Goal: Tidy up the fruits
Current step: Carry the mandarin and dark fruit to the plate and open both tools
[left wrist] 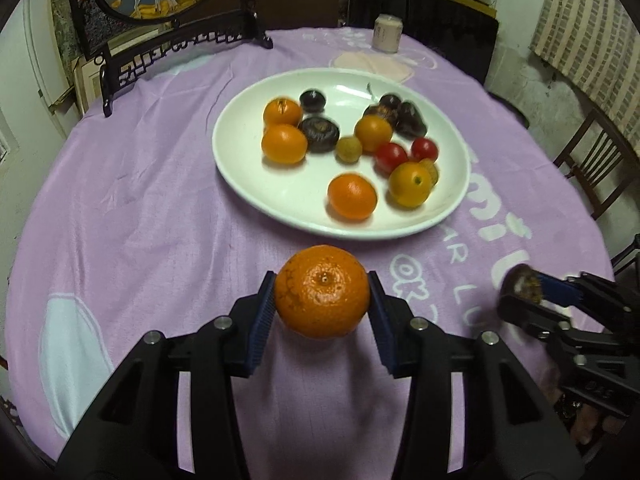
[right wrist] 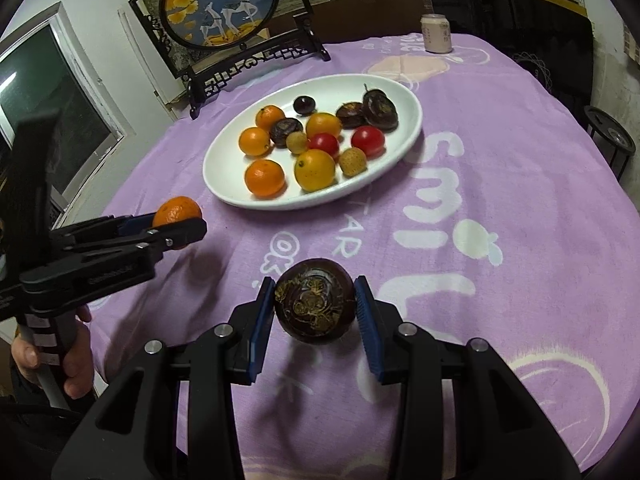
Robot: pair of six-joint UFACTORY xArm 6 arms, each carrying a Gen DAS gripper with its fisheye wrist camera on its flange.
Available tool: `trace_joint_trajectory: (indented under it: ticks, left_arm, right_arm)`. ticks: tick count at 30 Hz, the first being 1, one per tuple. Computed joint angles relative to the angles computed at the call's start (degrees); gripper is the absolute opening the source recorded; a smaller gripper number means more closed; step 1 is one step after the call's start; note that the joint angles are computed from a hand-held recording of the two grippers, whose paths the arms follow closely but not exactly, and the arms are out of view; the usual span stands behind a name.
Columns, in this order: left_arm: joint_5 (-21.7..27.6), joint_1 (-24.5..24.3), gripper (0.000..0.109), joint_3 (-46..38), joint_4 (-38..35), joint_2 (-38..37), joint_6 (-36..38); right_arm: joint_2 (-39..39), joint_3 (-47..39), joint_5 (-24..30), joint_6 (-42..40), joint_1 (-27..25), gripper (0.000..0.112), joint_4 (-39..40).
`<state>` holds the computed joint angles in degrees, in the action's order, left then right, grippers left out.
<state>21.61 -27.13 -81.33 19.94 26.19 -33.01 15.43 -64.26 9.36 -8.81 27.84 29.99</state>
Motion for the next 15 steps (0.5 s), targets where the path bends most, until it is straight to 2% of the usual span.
trace_joint_trajectory:
  ticks: [3, 7, 10, 15]
  left_arm:
    - [0.41, 0.49, 0.045, -2.06, -2.73, -0.15, 3.98]
    - [5.15, 1.63, 0.045, -12.53, -13.05, 5.16, 14.04]
    - [10.68, 2.27, 0.045, -24.38, -11.42, 12.40, 12.93]
    - [19.68, 3.40, 0.045, -44.05, -12.83, 24.78, 12.83]
  right_arm:
    - [1.04, -2.76, 0.60, 0.19, -0.37, 0.040, -2.04]
    - [4.77, -9.64, 1.09, -0.18, -1.29, 0.040, -3.84]
    - [10.70, -19.07, 4.39, -2.11, -2.30, 0.040, -1.88]
    - [21.56, -34.84, 11.49, 5.36, -3.38, 0.040, -11.63]
